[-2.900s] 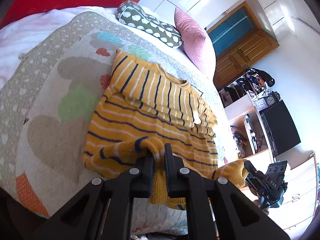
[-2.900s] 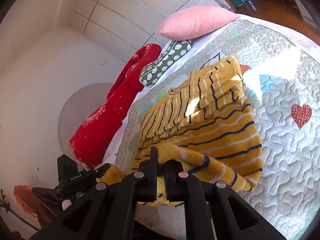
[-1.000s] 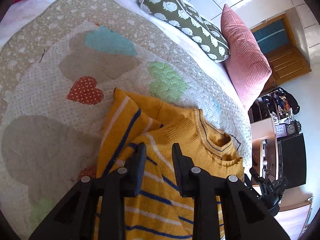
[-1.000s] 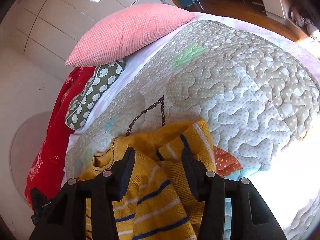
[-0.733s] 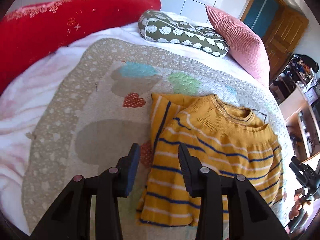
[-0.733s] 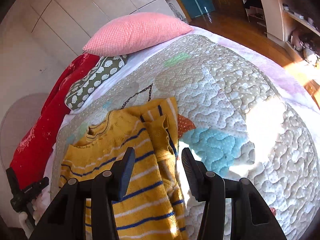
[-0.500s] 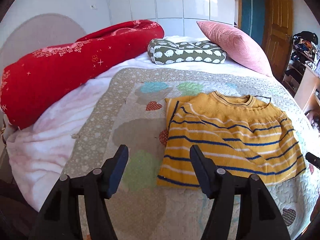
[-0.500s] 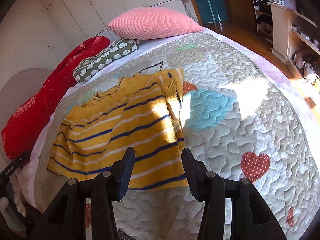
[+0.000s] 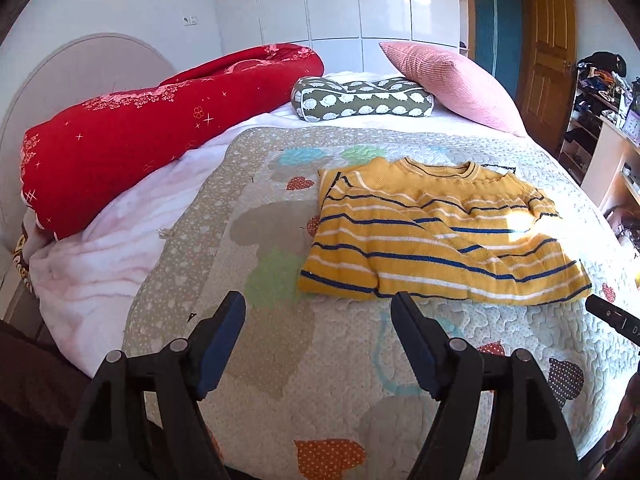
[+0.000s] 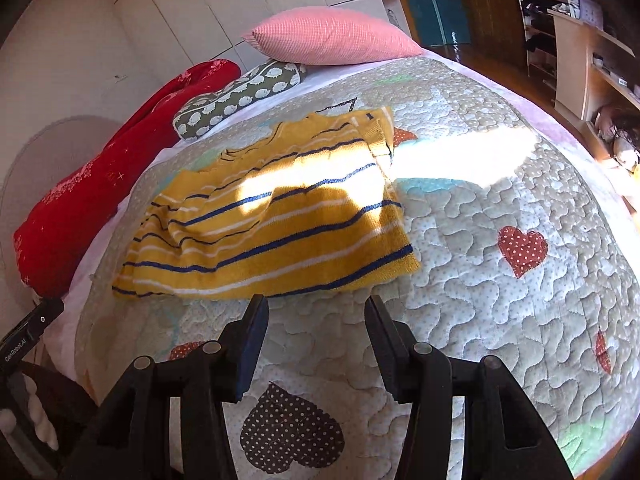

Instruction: Fold small clothes

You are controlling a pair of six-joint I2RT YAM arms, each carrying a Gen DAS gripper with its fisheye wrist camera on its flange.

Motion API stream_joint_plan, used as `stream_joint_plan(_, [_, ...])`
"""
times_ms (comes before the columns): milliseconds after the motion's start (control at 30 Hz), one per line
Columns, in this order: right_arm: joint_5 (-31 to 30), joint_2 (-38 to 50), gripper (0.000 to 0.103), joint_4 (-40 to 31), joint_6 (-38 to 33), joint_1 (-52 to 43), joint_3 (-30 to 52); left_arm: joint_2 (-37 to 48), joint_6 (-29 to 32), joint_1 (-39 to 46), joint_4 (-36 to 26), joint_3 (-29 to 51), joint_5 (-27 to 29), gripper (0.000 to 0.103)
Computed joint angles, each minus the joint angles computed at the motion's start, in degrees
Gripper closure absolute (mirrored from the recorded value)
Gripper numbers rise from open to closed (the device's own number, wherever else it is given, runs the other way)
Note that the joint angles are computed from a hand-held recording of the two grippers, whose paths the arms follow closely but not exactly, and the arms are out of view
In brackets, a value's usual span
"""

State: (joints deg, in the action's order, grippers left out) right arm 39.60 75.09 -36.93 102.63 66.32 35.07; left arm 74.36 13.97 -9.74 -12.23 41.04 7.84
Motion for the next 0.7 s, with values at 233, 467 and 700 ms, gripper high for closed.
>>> stream_joint_plan(233, [-0.5,0.2,0.049,0.1,0.3,0.0,-0.1,0.2,-0.1,0.4,-0.4,0.1,0.4,0.029])
stream_joint_plan(467, [-1.8,0.2,0.049,3.2,-1.2,-1.7,-2.0,3.2,0.0,0.7,0.0,1.4,0.4,0.029])
stream_joint_plan(700, [-3.5,0.5,0.049,7.3,-4.5,-4.4,-3.9,7.3,-0.4,-0.4,0.9,2.6,-0.5,0.029])
